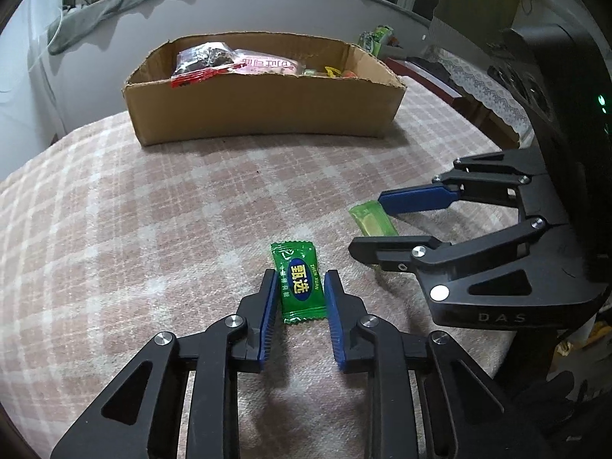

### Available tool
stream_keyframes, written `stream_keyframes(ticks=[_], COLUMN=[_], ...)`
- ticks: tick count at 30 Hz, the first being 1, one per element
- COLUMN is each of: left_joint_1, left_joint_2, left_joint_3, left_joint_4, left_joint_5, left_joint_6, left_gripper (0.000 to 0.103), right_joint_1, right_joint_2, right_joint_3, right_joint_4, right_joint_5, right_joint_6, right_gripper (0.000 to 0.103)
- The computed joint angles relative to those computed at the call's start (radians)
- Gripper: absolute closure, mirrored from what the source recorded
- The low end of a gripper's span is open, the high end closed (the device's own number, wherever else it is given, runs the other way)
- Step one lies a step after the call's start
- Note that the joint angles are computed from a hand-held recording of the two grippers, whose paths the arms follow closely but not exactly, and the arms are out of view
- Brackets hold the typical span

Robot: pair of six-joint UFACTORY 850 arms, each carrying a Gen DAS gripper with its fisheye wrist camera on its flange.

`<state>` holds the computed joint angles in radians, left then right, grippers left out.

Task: Organize snacks
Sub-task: 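Grasp the green candy with the left tool while the right tool grasps the light-green bag, then carry the green candy with the left tool while the right tool carries the light-green bag to the box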

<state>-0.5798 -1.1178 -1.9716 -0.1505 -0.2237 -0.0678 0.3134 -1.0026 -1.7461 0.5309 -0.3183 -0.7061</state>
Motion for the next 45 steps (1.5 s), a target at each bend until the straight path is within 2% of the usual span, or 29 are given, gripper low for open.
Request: stream_keyframes(ticks=[5,11,14,18,23,29,36,38,41,45], left_joint_1=[0.001,-0.002,0.0,0.005,0.007,0.016,0.032,0.039,0.045,0.055], left_joint_2=[0.002,0.002,0.005,0.012,0.024,0.062,0.069,0.07,0.057,0.013], left_joint_3=[0.004,0.005,0.009,0.024,0.042,0.091,0.054,0.033,-0.022,-0.127], left_joint_4=[-0.005,0.04,0.007,-0.075,-0.093,-0.196,-0.194,-0.136,0.067,0.252], left_joint_5=[0.004,0.005,0.011,0.019,0.034,0.08,0.104,0.115,0.116,0.081], left_joint_6=[0.009,-0.036,-0.016,0.053,0.062,0.147,0.123,0.063,-0.136,-0.304], left_gripper=[0.082,0.082,0.083,0.083,0.083,0.083,0.083,0.083,0.083,0.083], right_joint_1=[-0.014,-0.004,-0.003,-0.014,-0.024,-0.034,-0.043,-0.047,-0.056,-0.067], right_joint_2=[-0.005,-0.006,-0.003,-0.001,0.021,0.064,0.095,0.095,0.095,0.08], right_joint_3=[-0.017,-0.02,-0.018,-0.013,0.024,0.069,0.074,0.061,0.039,-0.014], right_joint_4=[-0.052,-0.113,-0.115,-0.019,0.088,0.24,0.4,0.431,0.487,0.476], right_joint_5=[-0.039,-0.03,-0.033,-0.038,-0.019,0.009,0.032,0.04,0.048,0.05], right_joint_6=[0.037,0.074,0.069,0.003,-0.086,-0.23,-0.381,-0.406,-0.453,-0.429], right_gripper=[0.076,0.077,0.081,0.082,0.082,0.082,0.082,0.082,0.082,0.082])
